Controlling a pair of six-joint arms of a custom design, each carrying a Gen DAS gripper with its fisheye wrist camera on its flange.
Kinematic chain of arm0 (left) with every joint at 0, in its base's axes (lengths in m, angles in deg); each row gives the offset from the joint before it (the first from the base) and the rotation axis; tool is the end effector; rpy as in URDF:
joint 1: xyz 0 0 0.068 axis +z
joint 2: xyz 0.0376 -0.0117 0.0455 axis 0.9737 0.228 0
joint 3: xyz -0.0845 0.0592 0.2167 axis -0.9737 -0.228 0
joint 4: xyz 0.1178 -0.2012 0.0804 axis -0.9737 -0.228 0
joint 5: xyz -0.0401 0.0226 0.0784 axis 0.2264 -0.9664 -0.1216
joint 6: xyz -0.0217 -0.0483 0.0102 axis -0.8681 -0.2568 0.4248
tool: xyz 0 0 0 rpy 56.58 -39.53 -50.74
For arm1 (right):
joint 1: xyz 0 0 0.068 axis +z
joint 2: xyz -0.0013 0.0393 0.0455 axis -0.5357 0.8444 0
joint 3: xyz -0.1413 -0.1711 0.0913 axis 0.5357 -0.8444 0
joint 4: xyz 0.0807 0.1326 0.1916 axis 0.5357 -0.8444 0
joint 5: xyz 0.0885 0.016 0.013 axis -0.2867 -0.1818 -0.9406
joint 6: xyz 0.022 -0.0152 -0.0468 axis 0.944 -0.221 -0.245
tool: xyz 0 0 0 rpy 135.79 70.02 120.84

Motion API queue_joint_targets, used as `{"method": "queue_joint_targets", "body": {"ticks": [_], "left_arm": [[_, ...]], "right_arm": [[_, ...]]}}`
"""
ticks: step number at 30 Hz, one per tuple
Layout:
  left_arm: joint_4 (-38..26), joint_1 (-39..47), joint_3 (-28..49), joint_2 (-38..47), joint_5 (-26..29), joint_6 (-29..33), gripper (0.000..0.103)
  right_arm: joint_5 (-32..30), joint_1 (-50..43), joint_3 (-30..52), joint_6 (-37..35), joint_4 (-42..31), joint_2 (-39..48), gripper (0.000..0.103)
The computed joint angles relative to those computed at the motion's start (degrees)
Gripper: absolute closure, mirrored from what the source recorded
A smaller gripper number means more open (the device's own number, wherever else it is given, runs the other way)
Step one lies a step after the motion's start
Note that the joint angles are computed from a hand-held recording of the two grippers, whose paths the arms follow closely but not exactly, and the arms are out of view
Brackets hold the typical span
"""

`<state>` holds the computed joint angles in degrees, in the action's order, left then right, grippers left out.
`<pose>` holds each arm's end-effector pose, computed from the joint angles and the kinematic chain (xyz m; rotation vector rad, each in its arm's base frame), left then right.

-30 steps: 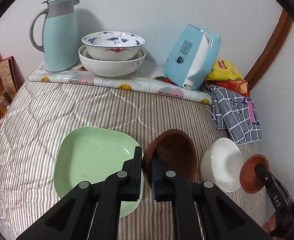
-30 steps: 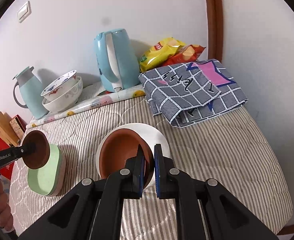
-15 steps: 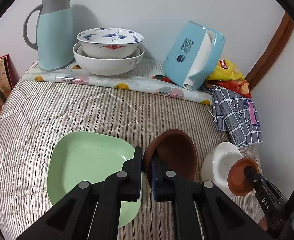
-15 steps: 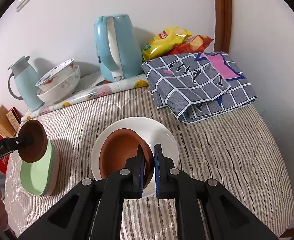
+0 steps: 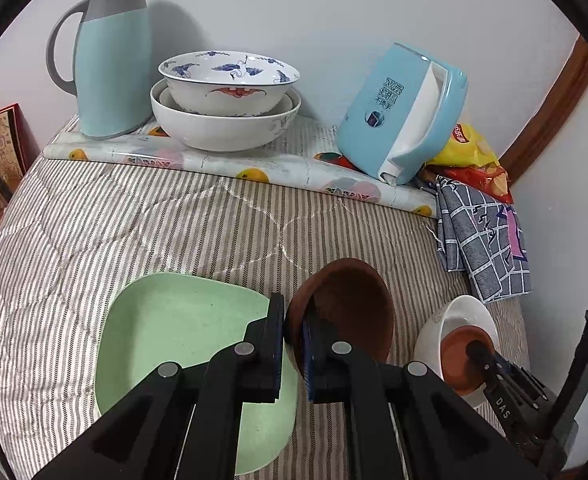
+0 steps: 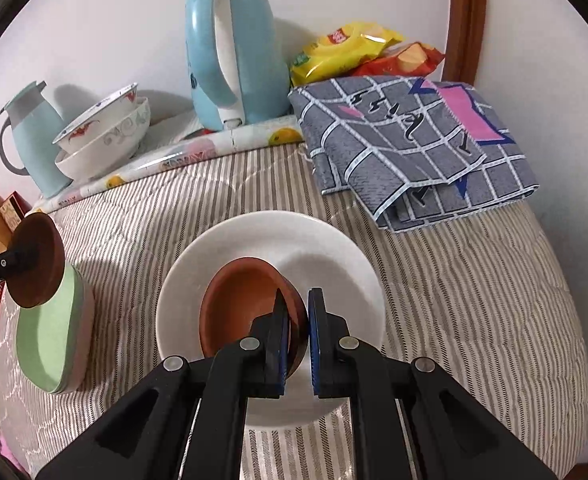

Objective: Organize plates and bowls
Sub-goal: 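Lower the small brown bowl into the white bowl and open the right gripper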

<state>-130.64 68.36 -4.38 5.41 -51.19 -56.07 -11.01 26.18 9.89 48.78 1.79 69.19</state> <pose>0.2515 -0.0457 0.2863 0.1964 2.5692 -0.3819 0.1671 0.2365 0.2199 0.4875 2.4852 -0.0217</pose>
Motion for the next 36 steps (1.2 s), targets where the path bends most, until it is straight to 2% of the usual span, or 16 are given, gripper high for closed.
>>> {"method": "queue_joint_targets", "body": {"ticks": [12, 27, 33, 36], "left_arm": [[1.08, -1.42, -0.27, 0.75, -0.28, -0.67, 0.095], [1.72, -1.89, -0.86, 1.10, -0.50, -1.03, 0.095], [1.19, -2.15, -1.34, 0.38, -0.41, -0.48, 0.095], [0.80, -2.09, -1.40, -0.08, -0.30, -0.24, 0.095]], "right_arm": [[-2.80, -2.59, -0.75, -3.26, 2.21, 0.90, 0.094], [-3.21, -3.81, 4.57, -7.33, -3.11, 6.45, 0.091], [-3.26, -3.57, 6.54, -8.82, -4.22, 8.53, 0.084], [-3.60, -3.29, 7.42, -9.55, -4.25, 9.33, 0.076]]}}
